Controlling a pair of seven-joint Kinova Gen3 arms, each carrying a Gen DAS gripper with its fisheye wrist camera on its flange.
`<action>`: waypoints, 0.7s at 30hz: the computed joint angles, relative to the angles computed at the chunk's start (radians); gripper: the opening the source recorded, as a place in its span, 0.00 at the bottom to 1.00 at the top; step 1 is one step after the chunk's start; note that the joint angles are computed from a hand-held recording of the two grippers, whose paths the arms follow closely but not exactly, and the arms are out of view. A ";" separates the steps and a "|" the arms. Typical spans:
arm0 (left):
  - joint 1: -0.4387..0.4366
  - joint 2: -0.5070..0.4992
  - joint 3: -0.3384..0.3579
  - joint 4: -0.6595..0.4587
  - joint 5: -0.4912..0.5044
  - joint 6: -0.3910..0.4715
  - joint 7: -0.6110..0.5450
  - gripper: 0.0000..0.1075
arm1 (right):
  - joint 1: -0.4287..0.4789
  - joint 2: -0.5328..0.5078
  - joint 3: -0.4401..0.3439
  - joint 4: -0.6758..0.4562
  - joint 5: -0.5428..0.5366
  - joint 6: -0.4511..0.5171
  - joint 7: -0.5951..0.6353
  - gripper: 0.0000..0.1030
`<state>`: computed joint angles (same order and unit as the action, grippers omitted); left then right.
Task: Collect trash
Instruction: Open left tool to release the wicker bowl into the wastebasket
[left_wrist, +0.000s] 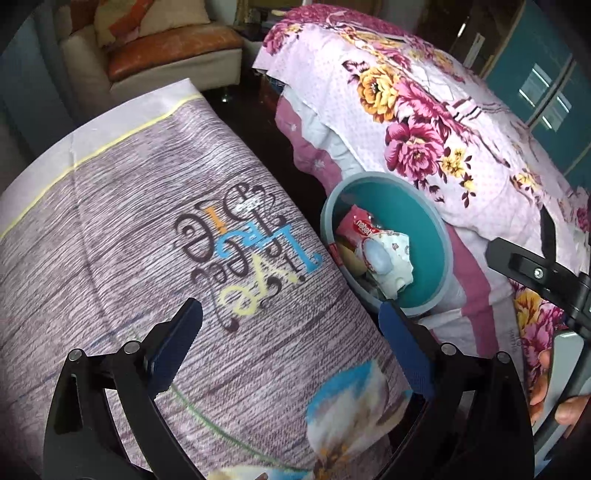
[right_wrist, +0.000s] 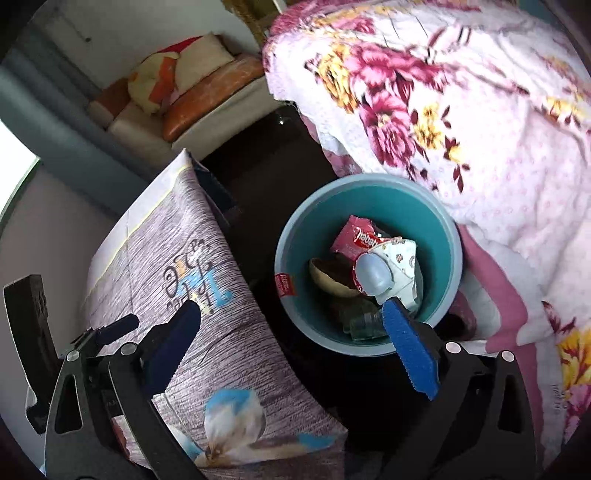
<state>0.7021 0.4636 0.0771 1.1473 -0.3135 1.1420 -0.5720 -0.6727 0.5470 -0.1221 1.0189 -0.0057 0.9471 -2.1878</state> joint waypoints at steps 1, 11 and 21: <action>0.003 -0.007 -0.001 0.007 -0.001 0.000 0.006 0.90 | -0.009 -0.003 0.001 0.006 0.006 -0.005 -0.004 0.93; 0.043 -0.101 0.010 0.123 -0.079 -0.001 0.132 0.92 | -0.070 -0.048 0.010 0.012 0.078 0.025 -0.018 0.93; 0.065 -0.153 0.046 0.179 -0.153 0.023 0.231 0.92 | -0.179 -0.064 0.027 0.013 0.218 0.067 -0.040 0.93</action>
